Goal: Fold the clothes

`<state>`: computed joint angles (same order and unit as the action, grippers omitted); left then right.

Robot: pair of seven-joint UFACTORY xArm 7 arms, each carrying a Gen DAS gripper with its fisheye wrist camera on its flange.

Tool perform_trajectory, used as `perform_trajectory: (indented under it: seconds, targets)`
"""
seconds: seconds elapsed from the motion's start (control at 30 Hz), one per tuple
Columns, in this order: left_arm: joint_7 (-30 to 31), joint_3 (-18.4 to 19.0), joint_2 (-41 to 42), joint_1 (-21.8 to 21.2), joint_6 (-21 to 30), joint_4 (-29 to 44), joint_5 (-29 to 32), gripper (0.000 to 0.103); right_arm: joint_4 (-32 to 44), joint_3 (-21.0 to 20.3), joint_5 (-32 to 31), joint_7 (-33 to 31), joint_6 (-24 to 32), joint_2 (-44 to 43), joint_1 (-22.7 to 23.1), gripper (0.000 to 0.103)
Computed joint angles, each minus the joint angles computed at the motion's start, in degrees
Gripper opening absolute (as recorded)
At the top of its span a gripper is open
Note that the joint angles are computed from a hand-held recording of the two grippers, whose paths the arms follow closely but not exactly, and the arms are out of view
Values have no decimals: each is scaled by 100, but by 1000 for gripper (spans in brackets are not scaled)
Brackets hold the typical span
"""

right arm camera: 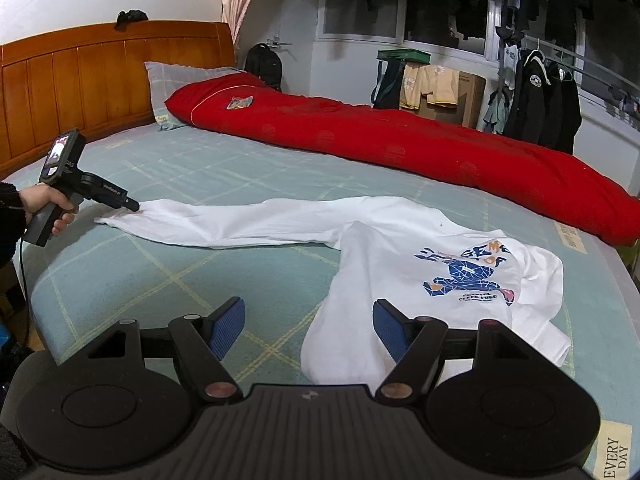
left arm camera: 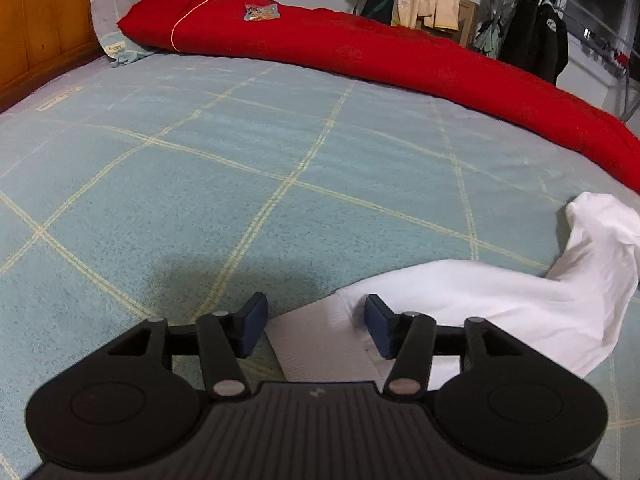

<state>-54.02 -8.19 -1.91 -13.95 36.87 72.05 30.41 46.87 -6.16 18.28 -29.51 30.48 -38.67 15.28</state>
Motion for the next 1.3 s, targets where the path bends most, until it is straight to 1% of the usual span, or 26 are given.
perform_trajectory:
  seconds: [0.03, 0.07, 0.1, 0.17, 0.23, 0.33, 0.4, 0.43, 0.5, 0.53, 0.57, 0.6, 0.63, 0.67, 0.73, 0.77, 0.8, 0.83, 0.9, 0.93, 0.97, 1.0, 1.07, 1.13, 1.2, 1.3]
  targets:
    - [41, -4, -10, -8, 23, 10, -32, 37, 0, 26, -22, 16, 4, -6, -24, 75]
    - [109, 0, -48, -11, 15, -22, -108, 24, 0, 40, -35, 26, 9, -12, -35, 75]
    - [171, -14, -72, -21, 24, -32, -143, 14, 1, 53, -50, 35, 14, -18, -45, 75]
    - [228, -68, -112, -57, 63, -21, -98, 8, 6, 59, -57, 42, 13, -20, -39, 75]
    - [56, -117, -219, -62, 66, -55, 83, 7, 15, 39, -31, 27, -3, -7, -4, 75]
    - [-377, -168, -475, 40, 14, -117, 444, 7, 42, 50, -44, 2, -5, 21, 11, 75]
    - [-513, -230, -640, 136, 157, -72, 652, 7, 46, 39, -38, -35, -15, 24, 35, 75]
    - [-478, -231, -710, 171, 160, -68, 622, 7, 48, 30, -24, -46, -21, 24, 46, 75]
    - [-223, -192, -819, 197, 95, -98, 283, 8, 53, 20, 0, -44, -26, 37, 51, 75]
    - [-55, -196, -824, 198, 166, -70, 101, 9, 56, 15, 12, -43, -28, 44, 54, 75]
    - [85, -214, -801, 199, 293, -14, -43, 14, 53, 13, 21, -42, -24, 54, 55, 75]
    - [179, -235, -771, 207, 404, 33, -123, 17, 51, 11, 30, -42, -19, 63, 57, 75]
    - [184, -277, -729, 228, 545, 95, -90, 17, 50, 9, 39, -42, -14, 72, 59, 75]
    - [88, -335, -666, 253, 732, 197, 35, 16, 60, 4, 48, -55, -5, 81, 69, 75]
    - [-184, -417, -506, 262, 1119, 437, 348, 17, 82, -12, 69, -93, 7, 99, 88, 75]
    - [-251, -416, -429, 233, 1224, 547, 436, 17, 85, -17, 76, -108, 10, 95, 88, 75]
    - [-212, -381, -370, 187, 1173, 626, 407, 18, 87, -21, 84, -123, 14, 92, 89, 75]
    - [-69, -331, -296, 130, 997, 702, 264, 20, 93, -28, 93, -136, 17, 101, 90, 75]
    - [320, -255, -34, 9, 565, 946, -111, 31, 104, -39, 112, -161, 24, 121, 89, 76]
    - [548, -227, 172, -58, 360, 1141, -342, 33, 106, -18, 112, -138, 14, 138, 68, 76]
    - [818, -203, 428, -126, 120, 1374, -668, 36, 108, 2, 111, -112, 6, 156, 48, 76]
    - [1109, -194, 684, -192, -113, 1599, -1061, 36, 117, 20, 113, -82, 10, 178, 36, 77]
    - [1776, -271, 1318, -282, -399, 2212, -1949, 37, 132, 45, 101, -58, 37, 204, 24, 78]
    - [2242, -378, 1998, -382, -455, 2949, -2470, 37, 135, 86, 41, -44, 52, 222, -21, 81]
    - [2427, -418, 2633, -550, -372, 3680, -2763, 38, 142, 105, -15, -12, 76, 250, -78, 81]
    - [2550, -436, 3410, -703, -210, 4540, -3257, 39, 163, 116, -70, 66, 94, 322, -168, 83]
